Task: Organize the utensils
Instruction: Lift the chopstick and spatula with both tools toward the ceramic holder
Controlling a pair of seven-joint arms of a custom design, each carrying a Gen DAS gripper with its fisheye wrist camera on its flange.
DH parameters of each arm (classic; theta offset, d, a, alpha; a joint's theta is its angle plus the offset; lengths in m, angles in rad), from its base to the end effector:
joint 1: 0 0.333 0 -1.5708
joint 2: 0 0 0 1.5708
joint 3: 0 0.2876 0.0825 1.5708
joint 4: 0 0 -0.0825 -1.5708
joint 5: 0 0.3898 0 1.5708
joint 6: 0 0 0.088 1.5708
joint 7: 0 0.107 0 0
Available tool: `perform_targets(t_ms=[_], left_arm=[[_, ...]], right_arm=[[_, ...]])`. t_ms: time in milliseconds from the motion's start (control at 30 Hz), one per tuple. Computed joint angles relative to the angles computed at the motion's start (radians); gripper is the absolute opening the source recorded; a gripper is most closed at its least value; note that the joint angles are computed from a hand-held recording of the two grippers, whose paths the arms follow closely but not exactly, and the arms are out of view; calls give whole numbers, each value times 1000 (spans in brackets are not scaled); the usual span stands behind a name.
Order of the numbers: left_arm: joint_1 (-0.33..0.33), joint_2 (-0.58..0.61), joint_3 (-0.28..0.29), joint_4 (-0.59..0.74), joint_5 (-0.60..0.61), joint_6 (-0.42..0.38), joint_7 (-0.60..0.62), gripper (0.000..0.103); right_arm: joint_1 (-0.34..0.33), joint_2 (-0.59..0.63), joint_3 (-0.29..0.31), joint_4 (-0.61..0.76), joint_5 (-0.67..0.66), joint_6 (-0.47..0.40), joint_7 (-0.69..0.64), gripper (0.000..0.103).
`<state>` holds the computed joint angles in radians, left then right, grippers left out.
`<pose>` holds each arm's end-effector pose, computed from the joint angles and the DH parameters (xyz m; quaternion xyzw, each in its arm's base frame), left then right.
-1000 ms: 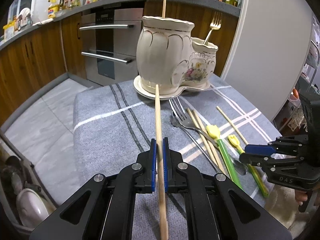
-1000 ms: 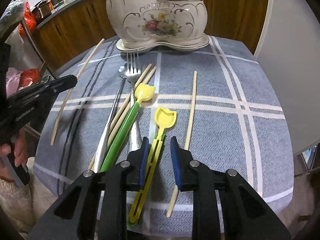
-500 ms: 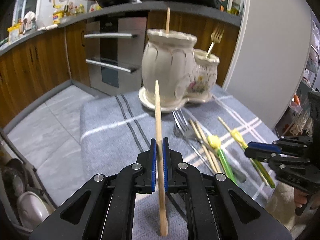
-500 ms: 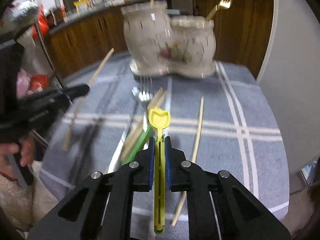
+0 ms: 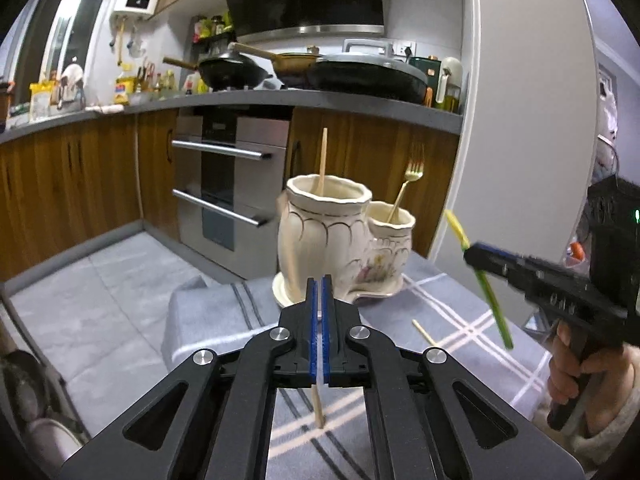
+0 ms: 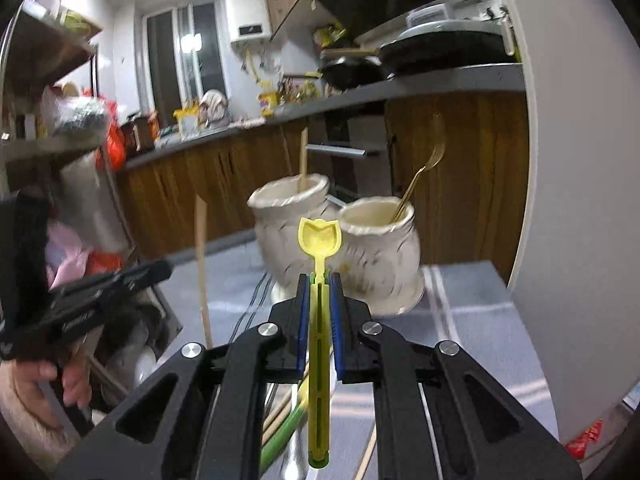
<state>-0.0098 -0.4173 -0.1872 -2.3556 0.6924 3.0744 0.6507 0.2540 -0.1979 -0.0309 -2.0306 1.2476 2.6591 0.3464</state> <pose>0.4608 -0.1556 0.5760 -0.6011 0.5854 -0.4257 0.3386 0.5480 0.0956 0.5833 -0.7181 0.4109 -0.1828 0.5311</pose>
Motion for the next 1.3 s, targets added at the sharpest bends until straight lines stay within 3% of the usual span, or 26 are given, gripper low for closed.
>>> perform_targets(t_ms=[67,167,200,233,267,400,533,733,833,933,1133,1233,1300], left_arm=[[-81,36,58,23,-61,-53,83,2],[-123,76,88,48,-139,-108,152,3],[-141,83,102,54,-174,-129,185,5],[-169,103,123,74,-226,-166,236,15],[-171,120,121,90,-248,-194,262,23],[-139,233,78,225,-280,-369,321,24],[-121,318,65,318,-347,-472,398,24],[-101,364,47,363,-386,-546,450,22],[-94,369,44,362,-384,-547,452,22],[-88,366,40,361,-350,-556,428,8],[-76,313,48,298,-339,-516,404,7],[-65,237,59,221,-316,-455,367,7],[-57,165,75,148,-312,-357,341,7]], right_arm=[[0,25,-7,26,26,-15,-11,10],[-9,37,-4,30,26,-27,-14,10],[-12,48,-2,36,16,-31,-6,10],[-15,50,0,34,16,-32,-5,10],[-18,49,1,30,14,-35,-3,10],[-33,69,3,38,-11,-58,27,10],[-45,70,0,35,-5,-76,23,10],[-51,61,-1,25,13,-77,-3,10],[-52,59,-2,23,22,-82,-11,10],[-53,53,-4,18,33,-85,-23,10],[-52,42,-7,8,51,-70,-41,10],[-52,44,-9,18,65,-63,-43,10],[-50,49,-9,33,77,-61,-46,10]])
